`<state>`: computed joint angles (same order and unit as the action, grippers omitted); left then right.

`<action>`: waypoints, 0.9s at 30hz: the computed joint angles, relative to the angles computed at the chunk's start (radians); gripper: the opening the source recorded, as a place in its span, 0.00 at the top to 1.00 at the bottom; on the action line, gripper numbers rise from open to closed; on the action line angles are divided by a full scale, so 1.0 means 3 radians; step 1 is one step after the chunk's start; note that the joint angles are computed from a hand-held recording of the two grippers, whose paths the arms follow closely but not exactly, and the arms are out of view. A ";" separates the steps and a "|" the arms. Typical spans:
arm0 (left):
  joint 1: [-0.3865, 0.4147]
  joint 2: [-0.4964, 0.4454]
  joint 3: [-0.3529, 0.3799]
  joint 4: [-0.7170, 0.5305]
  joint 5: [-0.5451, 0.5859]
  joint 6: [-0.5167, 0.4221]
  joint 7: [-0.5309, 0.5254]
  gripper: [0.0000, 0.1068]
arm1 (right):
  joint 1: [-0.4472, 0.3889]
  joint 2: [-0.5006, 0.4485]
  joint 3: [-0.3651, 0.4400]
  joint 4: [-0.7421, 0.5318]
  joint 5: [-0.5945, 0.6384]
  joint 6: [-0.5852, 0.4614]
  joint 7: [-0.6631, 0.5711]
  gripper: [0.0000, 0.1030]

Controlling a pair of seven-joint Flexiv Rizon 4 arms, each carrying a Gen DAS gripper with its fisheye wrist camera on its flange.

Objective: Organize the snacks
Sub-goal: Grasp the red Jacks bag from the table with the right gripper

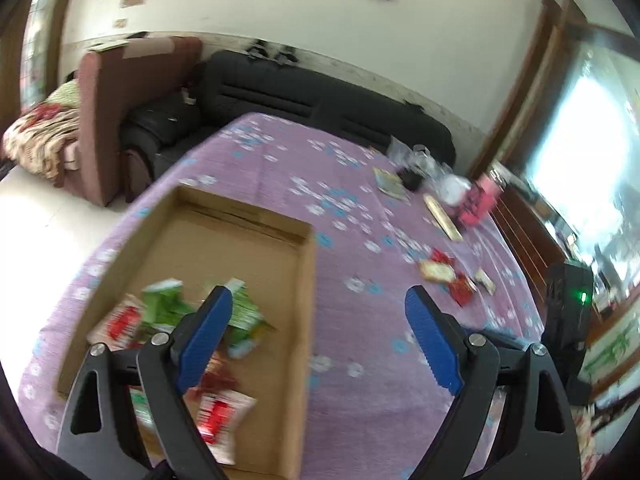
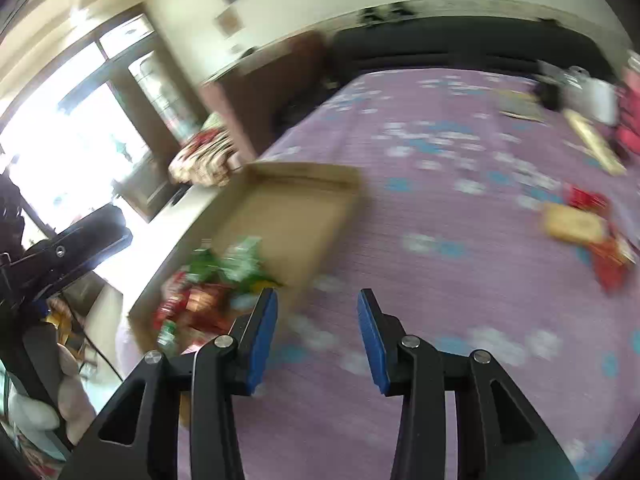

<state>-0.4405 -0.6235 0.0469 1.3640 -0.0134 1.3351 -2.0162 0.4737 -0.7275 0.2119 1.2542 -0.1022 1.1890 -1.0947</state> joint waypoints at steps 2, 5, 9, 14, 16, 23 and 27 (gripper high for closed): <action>0.0009 -0.0123 -0.0136 -0.0164 -0.0059 -0.0144 0.0118 0.17 | -0.0074 0.0171 -0.0101 0.0298 0.0049 0.0140 0.0124 0.60; -0.0042 -0.0359 -0.0240 -0.0494 -0.0114 -0.0410 0.0272 0.17 | -0.0152 0.0395 -0.0407 0.0726 -0.0012 0.0332 0.0517 0.60; -0.0154 -0.0724 -0.0272 -0.1051 -0.0149 -0.0843 0.0408 0.17 | -0.0403 0.0474 -0.0462 0.0932 0.0001 0.0480 0.0842 0.58; -0.0286 -0.1092 -0.0201 -0.1658 -0.0090 -0.1298 0.0433 0.16 | -0.0636 0.0317 -0.0309 0.0741 0.0031 0.0485 0.0900 0.58; -0.0325 -0.1177 -0.0139 -0.1810 -0.0032 -0.1413 0.0384 0.16 | -0.0677 0.0224 -0.0278 0.0606 0.0041 0.0409 0.0924 0.58; -0.0353 -0.1317 -0.0099 -0.2040 0.0106 -0.1687 0.0321 0.16 | -0.0702 -0.0125 -0.0178 0.0049 0.0138 0.0049 0.0963 0.57; -0.0333 -0.1380 -0.0155 -0.2106 0.0081 -0.1798 0.0341 0.16 | -0.0532 -0.0244 -0.0363 -0.0159 -0.0016 -0.0163 0.1068 0.54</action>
<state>-0.5404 -1.0375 0.0003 0.7323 0.0108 0.7958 -1.9140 0.3143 -0.8007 0.1029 1.2065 -0.1069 1.1401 -0.7742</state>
